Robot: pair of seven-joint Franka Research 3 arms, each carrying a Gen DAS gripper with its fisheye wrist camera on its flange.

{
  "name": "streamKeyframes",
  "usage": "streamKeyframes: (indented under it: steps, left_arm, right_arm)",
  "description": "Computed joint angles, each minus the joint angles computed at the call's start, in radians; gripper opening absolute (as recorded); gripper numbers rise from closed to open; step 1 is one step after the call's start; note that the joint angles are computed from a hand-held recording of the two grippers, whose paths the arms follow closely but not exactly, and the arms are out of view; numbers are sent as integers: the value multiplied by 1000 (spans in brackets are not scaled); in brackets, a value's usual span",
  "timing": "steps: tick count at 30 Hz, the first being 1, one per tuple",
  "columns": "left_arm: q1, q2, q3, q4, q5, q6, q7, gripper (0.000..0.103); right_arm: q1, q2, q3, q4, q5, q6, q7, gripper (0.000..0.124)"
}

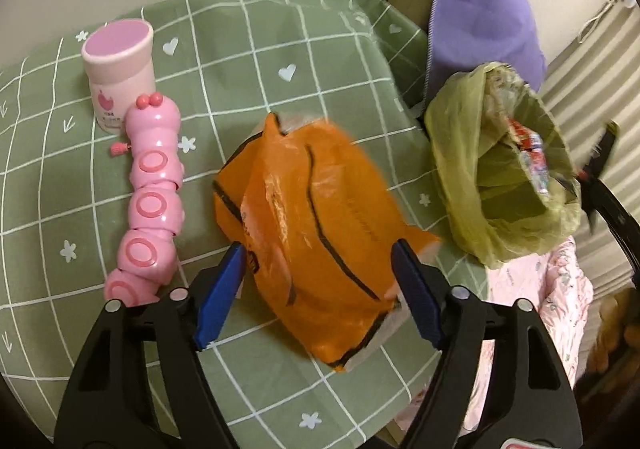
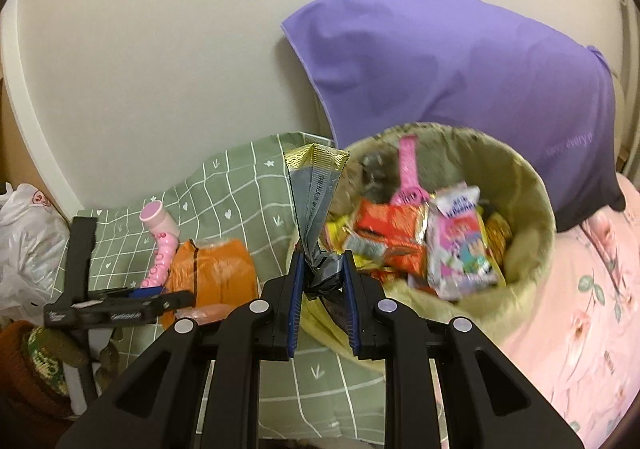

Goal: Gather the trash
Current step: 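Grasp the orange plastic bag with the left tool while the right tool holds the wrapper, then carry the orange bag with the left tool while the right tool carries the wrapper to the basket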

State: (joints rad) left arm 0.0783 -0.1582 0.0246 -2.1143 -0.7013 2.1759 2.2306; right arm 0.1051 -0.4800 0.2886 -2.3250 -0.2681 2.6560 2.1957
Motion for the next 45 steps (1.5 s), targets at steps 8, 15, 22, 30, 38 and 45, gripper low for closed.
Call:
streamKeyframes:
  steps: [8,15,22,30,38,45]
  left_arm:
    - [12,29,-14,23,11,7,-62,13]
    - [-8,-44,6,10,-43,72,41,7]
    - [-42,-94,43,42,-107,116,141,7]
    - [-87,-84,65,187,-264,129,254,7]
    - [-109,51,-22,364,-279,40,297,7]
    - [-147,170,-150,405,-110,28,313,8]
  right_arm:
    - [-3,-64,-8,-68,31,0,15,19]
    - [-15,-66,-13,-66,53,21,-8,19]
    - [-27,-56,-9,-37,51,42,-39,19]
    - [-108,-117,15,11,-1,62,-43,19]
    - [-216,-180,31,30,-45,30,-21,19]
    - [-236,-131,5,50,-38,13,-24,19]
